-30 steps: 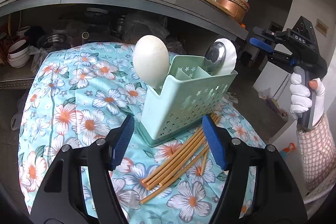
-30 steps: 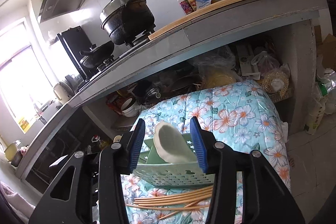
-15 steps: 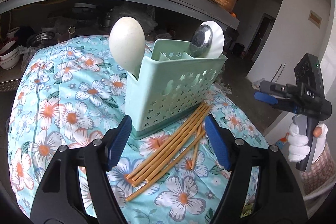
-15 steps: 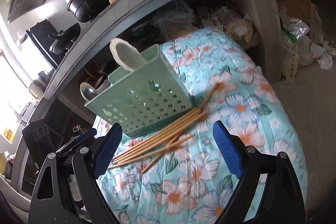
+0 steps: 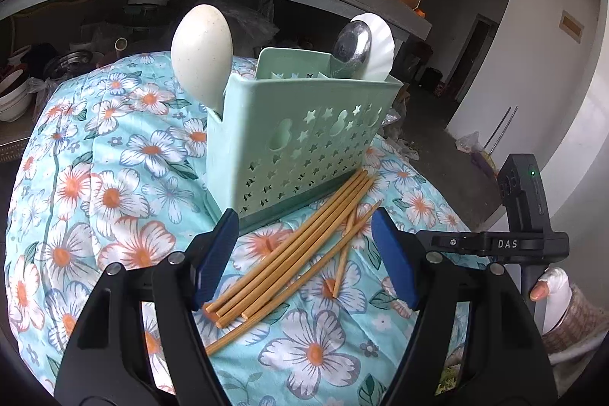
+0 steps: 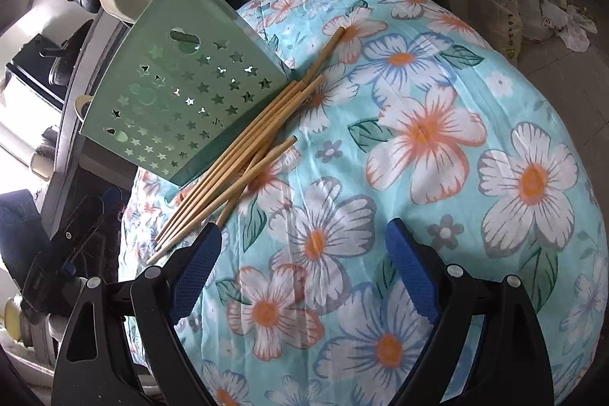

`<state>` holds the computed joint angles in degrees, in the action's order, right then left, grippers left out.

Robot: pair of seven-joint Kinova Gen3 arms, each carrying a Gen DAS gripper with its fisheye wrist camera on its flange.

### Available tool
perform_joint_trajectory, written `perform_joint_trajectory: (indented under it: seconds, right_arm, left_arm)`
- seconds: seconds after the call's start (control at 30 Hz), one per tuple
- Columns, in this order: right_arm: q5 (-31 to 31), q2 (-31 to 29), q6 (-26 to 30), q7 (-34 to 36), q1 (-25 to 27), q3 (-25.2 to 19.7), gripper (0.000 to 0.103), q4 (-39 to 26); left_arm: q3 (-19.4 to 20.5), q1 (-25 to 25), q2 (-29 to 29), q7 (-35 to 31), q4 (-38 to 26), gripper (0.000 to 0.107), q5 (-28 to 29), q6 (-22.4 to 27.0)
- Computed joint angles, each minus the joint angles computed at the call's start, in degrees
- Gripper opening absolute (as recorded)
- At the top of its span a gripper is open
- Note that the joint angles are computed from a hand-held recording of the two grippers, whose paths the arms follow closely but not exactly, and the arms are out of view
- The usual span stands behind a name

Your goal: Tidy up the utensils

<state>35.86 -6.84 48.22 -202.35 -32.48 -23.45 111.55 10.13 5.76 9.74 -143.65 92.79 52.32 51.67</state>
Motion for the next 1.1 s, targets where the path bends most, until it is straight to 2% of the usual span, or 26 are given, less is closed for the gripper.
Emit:
perform_joint_trajectory:
  seconds: [0.07, 0.17, 0.5, 0.77, 0.97, 1.1]
  right_arm:
    - [0.9, 0.2, -0.3, -0.4, -0.1, -0.2, 0.087, 0.2]
    - [3.9, -1.0, -3.6, -4.3, 0.4, -0.8, 0.096, 2.7]
    - [9.5, -3.1, -7.0, -9.9, 1.9, -3.5, 0.097, 6.7]
    - [9.1, -2.6, -5.7, -9.1, 2.4, -4.5, 0.097, 5.9]
    - [9.3, -3.6, -7.9, -9.8, 2.5, -3.8, 0.097, 7.1]
    - [7.4, -3.7, -8.4, -7.1, 3.2, -3.6, 0.097, 6.7]
  left_arm:
    - [0.0, 0.2, 0.2, 0.6, -0.2, 0.068, -0.3, -0.1]
    - [0.0, 0.2, 0.7, 1.7, -0.7, 0.068, -0.8, 0.2]
    - [0.4, 0.2, 1.7, 4.6, -1.7, 0.069, -2.3, 0.5]
    - [0.7, 0.1, 1.9, 5.1, -1.9, 0.07, -2.7, 0.5]
    - [0.8, -0.1, 2.2, 5.5, -2.2, 0.071, -2.6, 0.5]
    - [0.9, -0.1, 2.3, 5.5, -2.2, 0.071, -2.6, 0.6]
